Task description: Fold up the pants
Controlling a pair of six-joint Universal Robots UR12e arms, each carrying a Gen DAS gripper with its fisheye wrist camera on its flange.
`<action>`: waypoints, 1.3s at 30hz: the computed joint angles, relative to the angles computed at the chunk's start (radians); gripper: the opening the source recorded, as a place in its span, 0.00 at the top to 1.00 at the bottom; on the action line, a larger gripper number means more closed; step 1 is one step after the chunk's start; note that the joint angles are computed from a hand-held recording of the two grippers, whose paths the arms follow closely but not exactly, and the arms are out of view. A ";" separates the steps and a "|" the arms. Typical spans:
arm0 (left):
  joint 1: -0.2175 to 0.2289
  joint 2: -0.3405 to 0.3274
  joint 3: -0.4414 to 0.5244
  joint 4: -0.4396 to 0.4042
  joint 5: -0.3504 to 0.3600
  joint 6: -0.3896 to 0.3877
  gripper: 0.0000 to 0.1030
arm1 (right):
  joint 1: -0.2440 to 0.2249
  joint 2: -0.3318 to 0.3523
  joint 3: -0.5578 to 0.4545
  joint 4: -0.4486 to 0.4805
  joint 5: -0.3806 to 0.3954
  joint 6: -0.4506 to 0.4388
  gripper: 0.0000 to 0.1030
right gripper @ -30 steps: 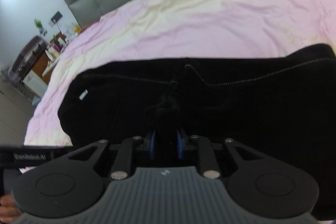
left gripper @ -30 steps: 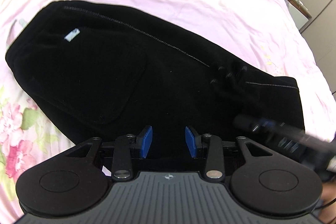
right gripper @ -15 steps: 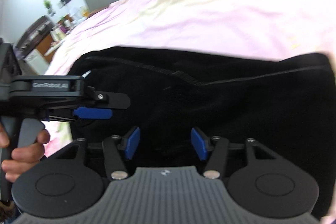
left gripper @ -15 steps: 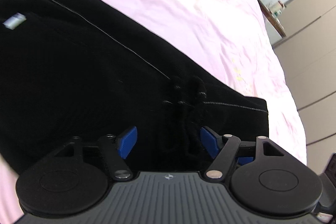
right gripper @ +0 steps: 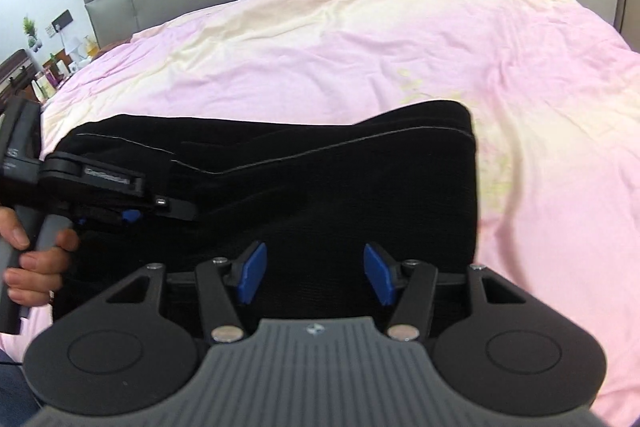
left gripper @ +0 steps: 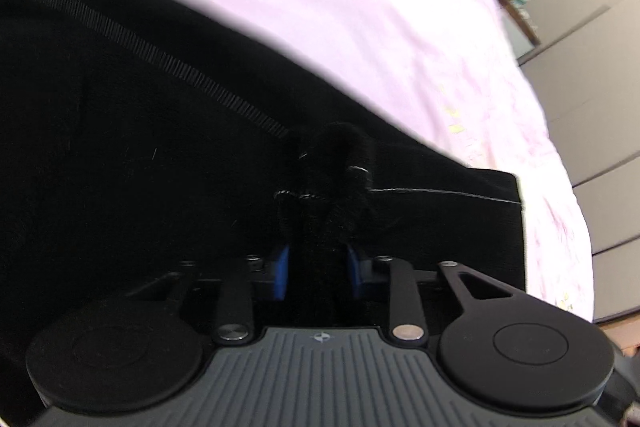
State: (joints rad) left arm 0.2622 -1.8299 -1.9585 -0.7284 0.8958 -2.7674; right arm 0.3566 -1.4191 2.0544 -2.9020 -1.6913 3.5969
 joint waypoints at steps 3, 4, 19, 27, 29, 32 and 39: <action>0.004 0.052 -0.023 0.058 -0.045 0.062 0.73 | -0.009 -0.024 0.019 0.000 -0.028 -0.017 0.49; 0.005 0.065 -0.021 0.068 -0.050 0.076 0.73 | -0.011 -0.032 0.024 -0.001 -0.035 -0.024 0.49; -0.027 -0.044 0.069 0.002 0.165 0.086 0.72 | -0.114 0.058 -0.077 0.011 -0.050 -0.152 0.88; -0.038 -0.057 0.094 -0.035 0.204 0.091 0.70 | -0.148 0.149 -0.145 0.143 -0.040 -0.134 0.87; -0.043 -0.048 0.090 -0.034 0.224 0.096 0.69 | -0.144 0.147 -0.161 0.173 -0.049 -0.159 0.87; -0.057 -0.044 0.085 -0.007 0.258 0.105 0.66 | -0.146 0.105 -0.137 0.159 -0.021 -0.165 0.87; -0.091 -0.042 0.077 0.045 0.335 0.092 0.63 | -0.111 -0.020 -0.029 0.250 0.075 -0.137 0.87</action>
